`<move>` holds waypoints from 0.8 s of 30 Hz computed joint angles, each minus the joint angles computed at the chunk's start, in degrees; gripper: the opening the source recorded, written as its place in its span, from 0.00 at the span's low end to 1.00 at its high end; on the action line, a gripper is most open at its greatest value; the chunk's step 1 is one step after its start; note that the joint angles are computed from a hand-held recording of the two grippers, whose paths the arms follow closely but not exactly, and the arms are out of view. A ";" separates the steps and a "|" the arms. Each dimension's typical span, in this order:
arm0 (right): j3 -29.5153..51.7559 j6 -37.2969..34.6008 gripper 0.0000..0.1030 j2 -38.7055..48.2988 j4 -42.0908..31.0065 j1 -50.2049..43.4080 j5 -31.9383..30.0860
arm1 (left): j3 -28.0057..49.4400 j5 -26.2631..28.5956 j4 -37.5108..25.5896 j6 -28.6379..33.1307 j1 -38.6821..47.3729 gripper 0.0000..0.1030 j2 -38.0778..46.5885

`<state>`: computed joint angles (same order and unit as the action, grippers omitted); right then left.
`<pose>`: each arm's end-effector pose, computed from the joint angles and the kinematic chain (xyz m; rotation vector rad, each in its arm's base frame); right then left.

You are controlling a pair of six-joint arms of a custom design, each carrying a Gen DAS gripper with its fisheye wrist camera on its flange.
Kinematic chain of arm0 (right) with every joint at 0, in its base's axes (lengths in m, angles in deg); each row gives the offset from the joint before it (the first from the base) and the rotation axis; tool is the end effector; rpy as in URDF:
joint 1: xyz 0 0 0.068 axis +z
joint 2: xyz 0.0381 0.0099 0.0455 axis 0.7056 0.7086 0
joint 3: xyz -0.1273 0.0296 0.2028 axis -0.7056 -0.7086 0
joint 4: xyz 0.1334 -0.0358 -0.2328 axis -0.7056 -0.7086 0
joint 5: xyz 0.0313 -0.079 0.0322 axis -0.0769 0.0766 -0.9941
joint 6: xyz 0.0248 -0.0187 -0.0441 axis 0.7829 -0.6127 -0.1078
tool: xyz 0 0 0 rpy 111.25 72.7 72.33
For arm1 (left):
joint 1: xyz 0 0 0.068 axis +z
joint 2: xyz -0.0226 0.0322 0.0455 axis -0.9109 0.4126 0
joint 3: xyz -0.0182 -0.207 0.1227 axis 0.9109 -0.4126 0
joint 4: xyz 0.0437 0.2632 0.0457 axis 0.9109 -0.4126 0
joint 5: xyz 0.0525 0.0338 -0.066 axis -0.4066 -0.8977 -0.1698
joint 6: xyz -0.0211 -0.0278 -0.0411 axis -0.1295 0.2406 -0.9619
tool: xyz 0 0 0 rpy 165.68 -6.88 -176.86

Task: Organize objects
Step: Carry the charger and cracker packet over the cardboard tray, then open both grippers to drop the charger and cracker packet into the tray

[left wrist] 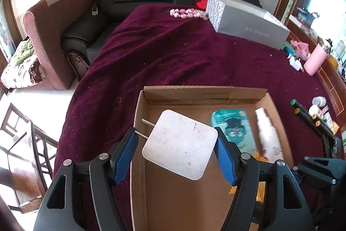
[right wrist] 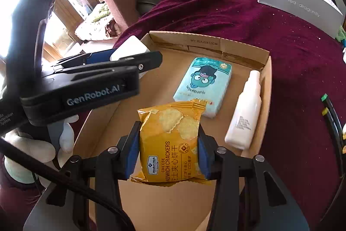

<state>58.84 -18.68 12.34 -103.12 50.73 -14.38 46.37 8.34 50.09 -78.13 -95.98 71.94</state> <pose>0.2524 0.0387 0.1666 -0.3271 2.6159 0.5068 0.3377 -0.1947 0.1775 0.3409 2.5294 -0.2084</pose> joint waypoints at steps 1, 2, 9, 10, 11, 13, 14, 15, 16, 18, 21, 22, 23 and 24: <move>0.56 0.12 0.44 0.65 -0.11 0.13 0.32 | 0.09 -0.10 0.31 0.90 0.13 0.62 0.39; 0.95 0.32 0.44 1.52 0.17 0.31 0.52 | 0.27 -0.66 0.45 2.30 0.00 0.62 0.69; 2.64 0.66 0.44 5.61 1.41 2.03 3.13 | 2.10 -0.50 -0.83 6.67 -0.58 0.62 1.90; 2.89 0.62 0.44 6.05 1.49 2.11 3.31 | 2.48 1.06 -1.43 6.54 -0.22 0.62 2.18; 3.01 0.63 0.44 6.21 1.52 2.20 3.48 | 2.79 2.80 -1.89 6.17 0.32 0.62 2.55; 3.28 0.82 0.44 6.38 1.57 2.57 3.94 | 3.64 5.61 -2.79 5.67 1.12 0.62 3.46; 3.40 0.99 0.44 6.42 1.58 2.80 4.19 | 3.33 5.41 -2.65 5.30 1.13 0.62 3.25; 3.52 1.05 0.44 6.60 1.69 3.02 4.44 | 2.85 4.88 -2.28 4.85 1.22 0.62 2.85; 3.80 1.05 0.44 7.01 1.80 3.08 4.56 | 2.28 5.57 -1.85 4.22 1.71 0.62 2.14; 3.89 1.14 0.44 7.33 1.98 3.41 4.91 | 1.42 7.60 -1.36 3.28 2.61 0.62 1.23; 4.46 1.25 0.44 7.99 1.73 4.02 5.20 | 1.97 10.68 -2.27 2.53 3.87 0.62 1.09; 4.69 1.21 0.44 8.15 1.54 4.15 5.10 | 1.90 12.27 -2.31 2.06 4.42 0.62 0.77; 4.87 1.22 0.44 8.21 1.37 4.39 5.06 | 2.23 13.54 -2.55 1.84 4.80 0.62 0.82; 4.97 1.30 0.44 8.11 1.31 4.84 5.17 | 2.46 14.85 -2.67 1.63 5.17 0.62 0.79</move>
